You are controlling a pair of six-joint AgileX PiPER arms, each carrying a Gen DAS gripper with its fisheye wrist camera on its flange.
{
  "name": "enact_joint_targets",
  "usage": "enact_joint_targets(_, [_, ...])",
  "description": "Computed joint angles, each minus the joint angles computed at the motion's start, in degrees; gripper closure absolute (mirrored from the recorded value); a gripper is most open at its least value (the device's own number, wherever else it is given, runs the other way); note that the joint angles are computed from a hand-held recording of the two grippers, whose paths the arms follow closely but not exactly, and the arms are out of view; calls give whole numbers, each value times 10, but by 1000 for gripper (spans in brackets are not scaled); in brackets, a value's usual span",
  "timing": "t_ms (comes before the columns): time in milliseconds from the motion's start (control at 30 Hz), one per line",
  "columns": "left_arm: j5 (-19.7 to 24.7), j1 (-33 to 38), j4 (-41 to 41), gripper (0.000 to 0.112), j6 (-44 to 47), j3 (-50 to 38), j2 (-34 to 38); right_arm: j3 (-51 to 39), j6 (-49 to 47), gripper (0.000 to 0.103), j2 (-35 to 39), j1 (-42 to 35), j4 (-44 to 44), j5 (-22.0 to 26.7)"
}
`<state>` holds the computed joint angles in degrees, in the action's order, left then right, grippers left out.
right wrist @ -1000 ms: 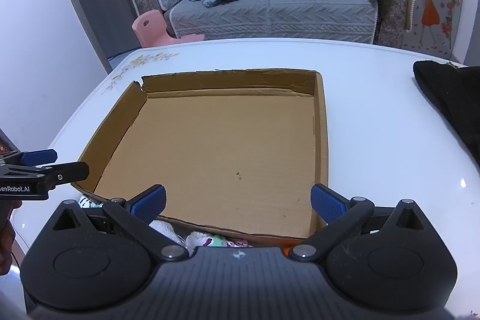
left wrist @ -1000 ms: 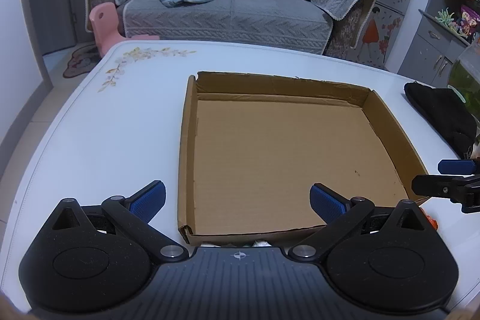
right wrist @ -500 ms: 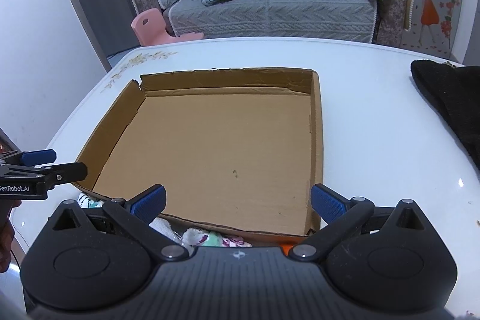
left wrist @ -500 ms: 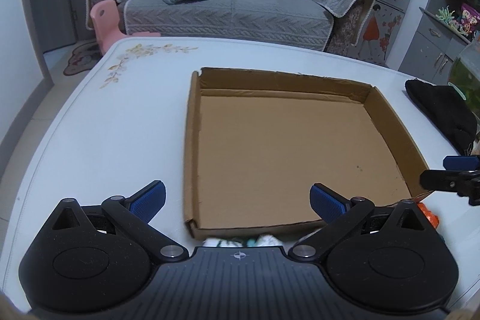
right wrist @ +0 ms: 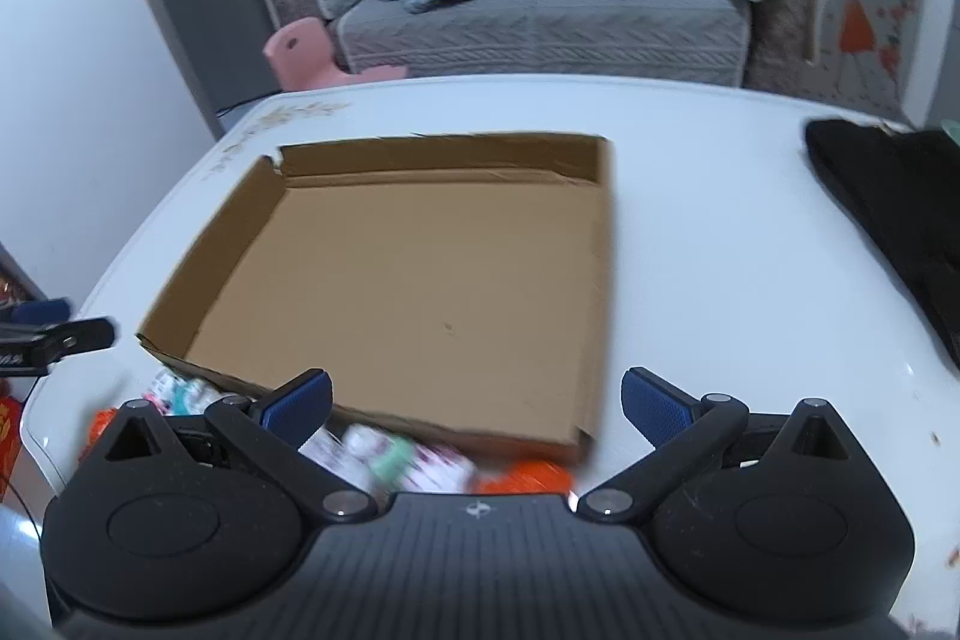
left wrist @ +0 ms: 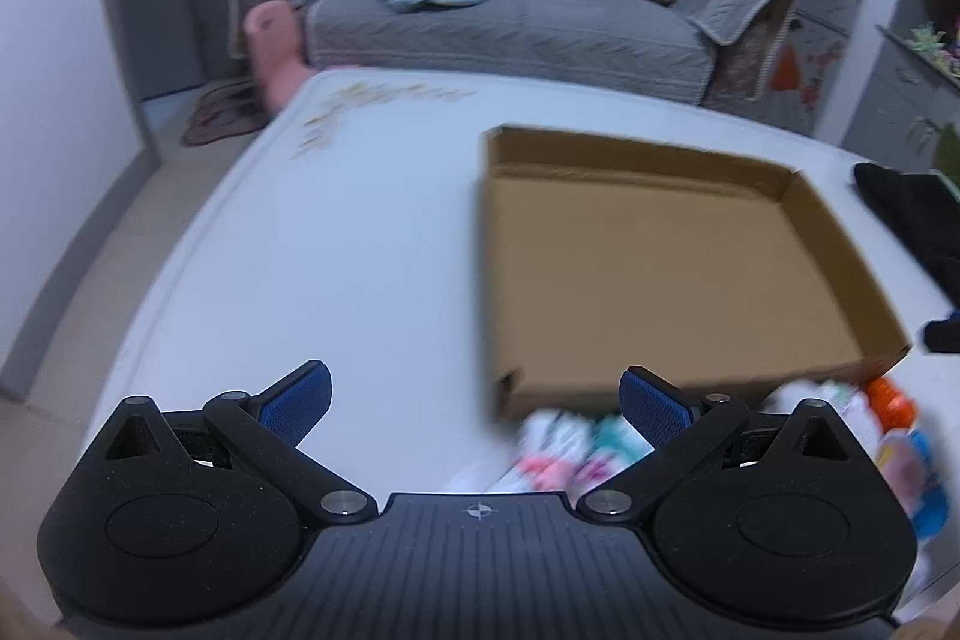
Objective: Organize objects
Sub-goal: 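Move both tools from the cardboard tray toward the pile of bundles, then grasp the orange plastic bundle with the left tool while the right tool grasps another, then carry both orange bundles into the cardboard tray and open both tools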
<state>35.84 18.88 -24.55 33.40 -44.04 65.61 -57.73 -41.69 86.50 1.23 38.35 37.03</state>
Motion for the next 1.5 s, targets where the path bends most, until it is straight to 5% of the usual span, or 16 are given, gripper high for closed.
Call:
enact_joint_targets(233, [23, 102, -36, 10, 79, 75, -43, 22, 14, 1, 23, -12, -15, -13])
enact_joint_targets(667, [-47, 50, 6, 10, 38, 128, -15, 22, -12, 2, 68, 19, -26, -38])
enact_joint_targets(867, [-68, 29, 39, 10, 8, 144, -28, 38, -21, 14, 58, 28, -31, -52])
enact_joint_targets(1000, [-87, 24, 17, 11, 36, 165, -42, 45, -18, 47, 51, 31, -38, -75])
enact_joint_targets(1167, [-69, 39, -28, 23, 90, 167, -55, 41, -35, 58, 58, 27, -20, -76])
enact_joint_targets(1300, [-48, 65, -73, 76, 134, 154, -54, 48, -38, 61, 55, 26, -6, -84])
enact_joint_targets(1500, [-27, 96, -131, 78, 201, 151, -43, 53, -58, 62, 51, 18, 9, -76])
